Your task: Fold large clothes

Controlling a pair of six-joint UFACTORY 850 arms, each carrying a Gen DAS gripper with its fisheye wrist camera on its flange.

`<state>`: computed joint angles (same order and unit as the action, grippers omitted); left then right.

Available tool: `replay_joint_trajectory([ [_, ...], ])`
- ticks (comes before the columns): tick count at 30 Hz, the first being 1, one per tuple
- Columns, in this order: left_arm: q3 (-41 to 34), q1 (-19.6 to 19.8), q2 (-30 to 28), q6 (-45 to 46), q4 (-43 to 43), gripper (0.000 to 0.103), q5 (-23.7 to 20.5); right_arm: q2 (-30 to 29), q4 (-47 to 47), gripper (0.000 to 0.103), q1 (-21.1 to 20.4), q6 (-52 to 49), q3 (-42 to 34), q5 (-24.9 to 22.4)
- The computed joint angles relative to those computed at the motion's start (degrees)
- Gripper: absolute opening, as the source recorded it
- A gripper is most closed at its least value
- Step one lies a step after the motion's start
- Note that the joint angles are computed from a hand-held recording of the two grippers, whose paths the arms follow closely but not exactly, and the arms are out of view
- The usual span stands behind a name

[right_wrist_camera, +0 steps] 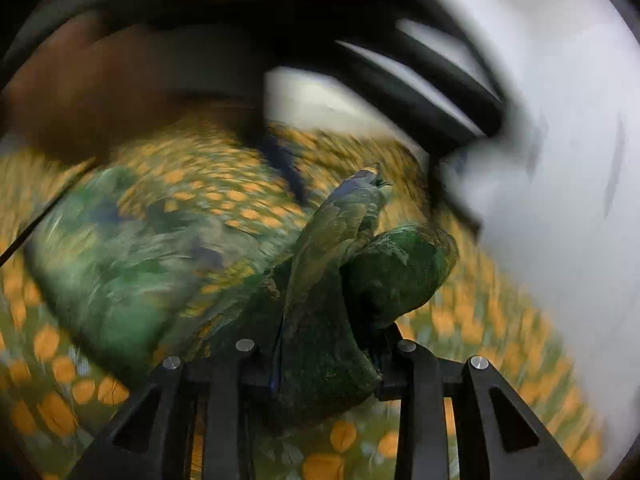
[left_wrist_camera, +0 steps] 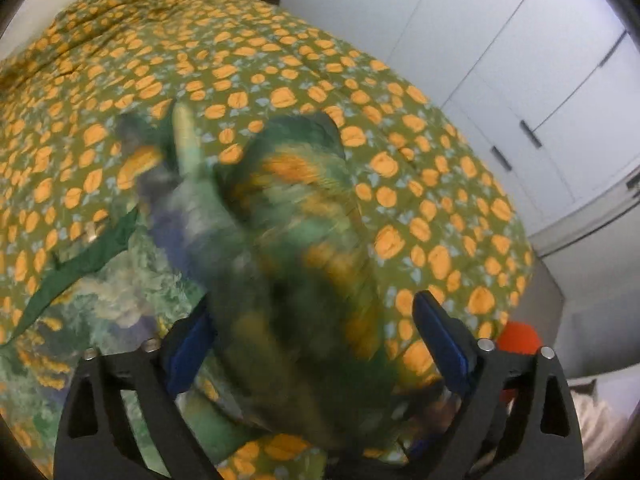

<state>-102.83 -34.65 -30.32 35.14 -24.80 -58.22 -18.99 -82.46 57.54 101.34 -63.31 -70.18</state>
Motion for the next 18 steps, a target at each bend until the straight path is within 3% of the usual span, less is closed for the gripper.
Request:
replay_joint_trajectory([
  [4, 3.65, -1.38, 2.51, -7.78, 16.08, 0.098, 5.74, -4.61, -3.34, 0.03, 1.47, -9.27, -5.05, -1.99],
  [5, 5.15, -1.56, 3.05, -10.17, 20.15, 0.091, 7.54, -5.47, -4.16, 0.03, 1.72, -10.5, -5.75, -2.19],
  [6, 5.89, -1.54, 3.2, -11.72, 22.18, 0.063, 8.31, -6.17, -4.94, 0.03, 1.93, -11.5, -6.3, -2.17],
  [7, 6.46, -0.88, 3.09, -12.23, 21.97, 0.047, 8.4, -6.72, -5.32, 0.03, 2.26, -12.1, -6.7, -2.14],
  [8, 6.42, 0.15, 2.74, -11.63, 19.36, 0.033, 7.66, -7.17, -5.47, 0.03, 2.4, -12.55, -7.17, -1.69],
  [9, 6.46, 1.36, 2.49, -10.48, 16.0, 0.026, 6.98, -7.36, -5.01, 0.03, 2.34, -12.5, -7.51, -0.66],
  [12, 8.19, 2.93, 3.93, -7.6, 12.17, 0.022, 8.52, -6.71, -3.9, 0.04, 2.42, -9.98, -7.08, 0.27],
  [14, 8.1, 4.54, 4.87, -5.1, 9.3, 0.022, 8.33, -2.93, -3.13, 0.07, 2.77, -4.05, -4.59, 4.42],
  [15, 7.55, 5.92, 5.18, -3.3, 7.51, 0.022, 7.62, -0.6, -3.05, 0.077, 2.95, -0.18, -2.95, 6.58],
  [16, 7.04, 7.4, 5.4, -1.78, 5.92, 0.022, 7.05, 2.09, -3.2, 0.083, 3.2, 4.48, -0.96, 8.57],
  [18, 6.76, 11.06, 6.05, 0.75, 3.07, 0.022, 6.33, 5.81, -3.4, 0.086, 3.37, 10.42, 1.89, 10.32],
])
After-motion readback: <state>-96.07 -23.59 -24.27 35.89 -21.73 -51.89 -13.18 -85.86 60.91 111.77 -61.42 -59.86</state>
